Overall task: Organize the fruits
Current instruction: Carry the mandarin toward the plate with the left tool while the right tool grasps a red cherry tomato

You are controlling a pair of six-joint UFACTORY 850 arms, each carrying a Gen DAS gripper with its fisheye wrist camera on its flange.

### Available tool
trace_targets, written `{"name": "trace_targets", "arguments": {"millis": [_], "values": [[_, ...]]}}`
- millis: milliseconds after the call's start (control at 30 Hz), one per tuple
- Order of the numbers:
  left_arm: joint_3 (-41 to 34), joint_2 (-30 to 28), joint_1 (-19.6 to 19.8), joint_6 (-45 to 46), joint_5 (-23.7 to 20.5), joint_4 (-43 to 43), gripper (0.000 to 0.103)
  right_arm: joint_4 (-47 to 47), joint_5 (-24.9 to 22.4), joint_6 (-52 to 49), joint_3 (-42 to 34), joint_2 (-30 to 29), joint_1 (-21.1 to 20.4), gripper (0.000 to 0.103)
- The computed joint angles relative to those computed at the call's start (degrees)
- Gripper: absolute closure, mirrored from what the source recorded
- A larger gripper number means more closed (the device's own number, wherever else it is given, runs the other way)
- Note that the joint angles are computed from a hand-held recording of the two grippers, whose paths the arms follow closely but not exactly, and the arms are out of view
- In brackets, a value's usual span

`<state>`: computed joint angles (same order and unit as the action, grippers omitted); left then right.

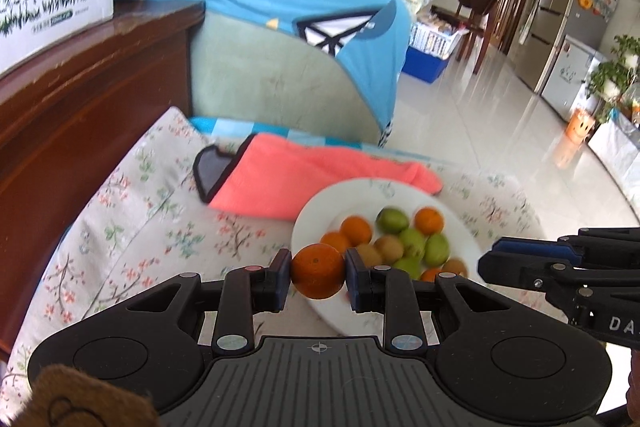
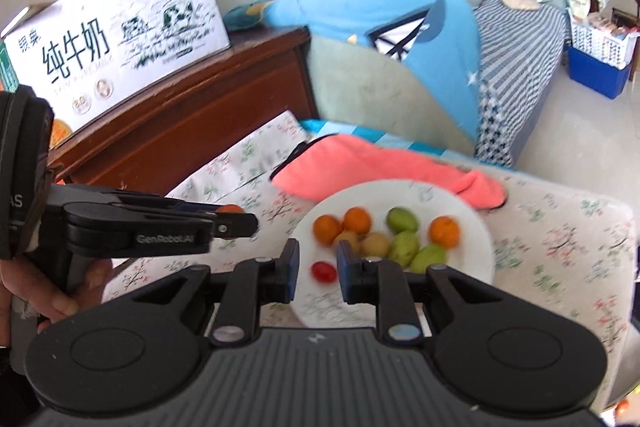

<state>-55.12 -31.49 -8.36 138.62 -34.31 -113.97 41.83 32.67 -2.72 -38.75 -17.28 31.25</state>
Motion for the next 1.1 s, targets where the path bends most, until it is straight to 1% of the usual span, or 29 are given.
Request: {"name": "trace_targets", "arguments": {"millis": [100,233,367,433,533,600,667,767,833,900,933,1033,1100], "values": [[-0.25,0.26,-0.41,-0.79,-0.97,0.03,0.077,3.23,1.20,-2.23,1.77,1.84,-0.83,0.082],[-1.22,-0.11,-1.18,-2.39,-1.27,-0.01,0.077,2.97,2.89,1.57,3.54,3.26,-2.80,0.082],[-2.44,-0.85,-1.83,-4.24,-1.84,0.97,0.077,-1.33,2.77,7.58,4.05,3.30,-4.60,0.082],[-2.92,-1.26,-2.30,-4.95,-1.22,0.87,0.077,-3.20,2.33,9.58,3.88,2.89,-5.28,0.082],[-3.18,-1.56,-2.46,-6.99,-0.51,3.56,0.077,-4.72,1.31,11.69,3.29,1.92,-5.89,0.082],[-2.96,-1.49,-2.24,-7.08,-0.10,5.28,0.077,-10.19,-0.62,17.95,3.23,1.32,-6.18,0.082],[-2.45,-1.25,-1.52,-5.50,0.20,5.00,0.077,-17.30,-2.48,22.93,2.79,0.32,-5.52,0.082],[-2.94,-1.62,-0.70,-6.00,1.33,4.24,0.077,-22.44,-6.23,22.77,0.53,-2.32,-3.20,0.082],[-3.29,-1.83,-0.27,-6.86,1.49,4.05,0.077,-28.26,-8.43,25.51,-1.29,-4.29,-2.06,0.082],[-3.42,-1.79,0.03,-6.99,1.22,3.80,0.077,-33.30,-9.52,28.33,-2.86,-5.90,-1.16,0.080],[-3.33,-1.66,0.20,-7.00,0.86,3.79,0.077,-34.10,-10.03,28.05,-3.50,-6.52,-0.63,0.080],[-3.27,-1.40,0.43,-7.53,0.27,4.03,0.077,-30.63,-12.34,20.82,-5.59,-8.29,1.11,0.079],[-3.24,-1.25,0.40,-7.75,0.21,3.95,0.077,-31.56,-13.76,20.26,-6.75,-9.32,1.51,0.078]]}}
